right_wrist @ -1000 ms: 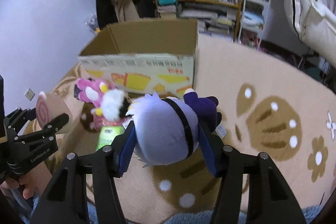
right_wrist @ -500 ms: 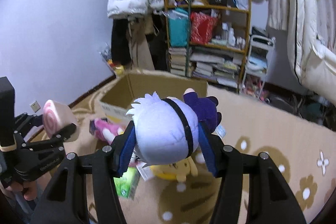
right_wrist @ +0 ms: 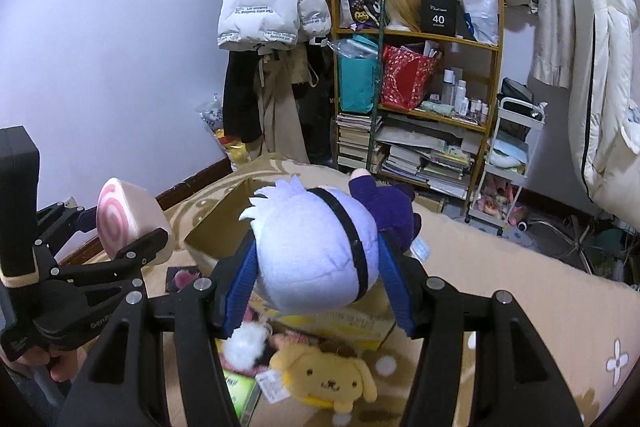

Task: Organize soft objects
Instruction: 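Carry both held plushes over the box and open both tools to drop them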

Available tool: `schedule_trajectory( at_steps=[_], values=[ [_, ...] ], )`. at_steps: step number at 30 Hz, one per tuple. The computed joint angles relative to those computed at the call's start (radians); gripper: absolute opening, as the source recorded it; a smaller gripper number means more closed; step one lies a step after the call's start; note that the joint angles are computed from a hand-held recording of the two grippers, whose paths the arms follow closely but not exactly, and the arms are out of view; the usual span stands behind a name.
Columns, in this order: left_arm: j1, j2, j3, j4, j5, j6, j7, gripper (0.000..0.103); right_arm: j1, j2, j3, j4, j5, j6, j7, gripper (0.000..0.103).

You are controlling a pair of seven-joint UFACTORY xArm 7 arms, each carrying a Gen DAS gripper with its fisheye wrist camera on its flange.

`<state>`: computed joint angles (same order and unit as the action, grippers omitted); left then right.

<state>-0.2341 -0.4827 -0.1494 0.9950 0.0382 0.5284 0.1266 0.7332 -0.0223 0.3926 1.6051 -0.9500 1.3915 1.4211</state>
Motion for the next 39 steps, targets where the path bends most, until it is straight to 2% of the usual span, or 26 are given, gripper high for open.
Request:
schedule_trajectory(
  at_steps=[3,10,14,17,19,22,31,33,35,37,39],
  values=[
    [0.008,0.035,-0.024,0.017,0.034,-0.039,-0.002,0.061,-0.011,0.004,-0.01,0.004,-0.012,-0.008,-0.014,0.062],
    [-0.007,0.14,-0.039,0.117,0.045,-0.055,-0.032,0.062,-0.049,-0.003,-0.04,-0.01,0.007,-0.07,-0.041,0.063],
    [-0.043,0.216,-0.018,0.189,-0.018,0.002,-0.029,0.063,-0.079,-0.022,-0.051,-0.049,0.047,-0.131,-0.042,0.064],
    [-0.04,0.258,-0.027,0.217,-0.003,0.027,-0.064,0.064,-0.11,-0.052,-0.057,-0.105,0.096,-0.202,-0.031,0.064],
    [-0.023,0.273,-0.046,0.217,0.059,0.025,-0.123,0.066,-0.136,-0.078,-0.063,-0.152,0.141,-0.268,-0.021,0.064],
    [-0.038,0.294,-0.033,0.225,0.053,0.039,-0.105,0.067,-0.179,-0.127,-0.064,-0.237,0.199,-0.385,0.009,0.064],
    [-0.054,0.315,-0.01,0.237,0.009,0.101,-0.05,0.073,-0.242,-0.142,-0.029,-0.303,0.289,-0.463,-0.005,0.067],
    [-0.054,0.306,-0.009,0.222,0.004,0.087,-0.045,0.077,-0.245,-0.136,-0.022,-0.298,0.293,-0.457,-0.016,0.068],
    [-0.047,0.293,-0.016,0.203,0.031,0.055,-0.062,0.093,-0.245,-0.13,-0.02,-0.289,0.298,-0.448,-0.03,0.073],
    [-0.042,0.276,-0.02,0.179,0.055,0.004,-0.069,0.096,-0.245,-0.128,-0.018,-0.282,0.29,-0.443,-0.033,0.085],
    [-0.043,0.274,-0.021,0.187,0.06,0.01,-0.059,0.098,-0.245,-0.131,-0.013,-0.275,0.275,-0.429,-0.02,0.089]
  ],
)
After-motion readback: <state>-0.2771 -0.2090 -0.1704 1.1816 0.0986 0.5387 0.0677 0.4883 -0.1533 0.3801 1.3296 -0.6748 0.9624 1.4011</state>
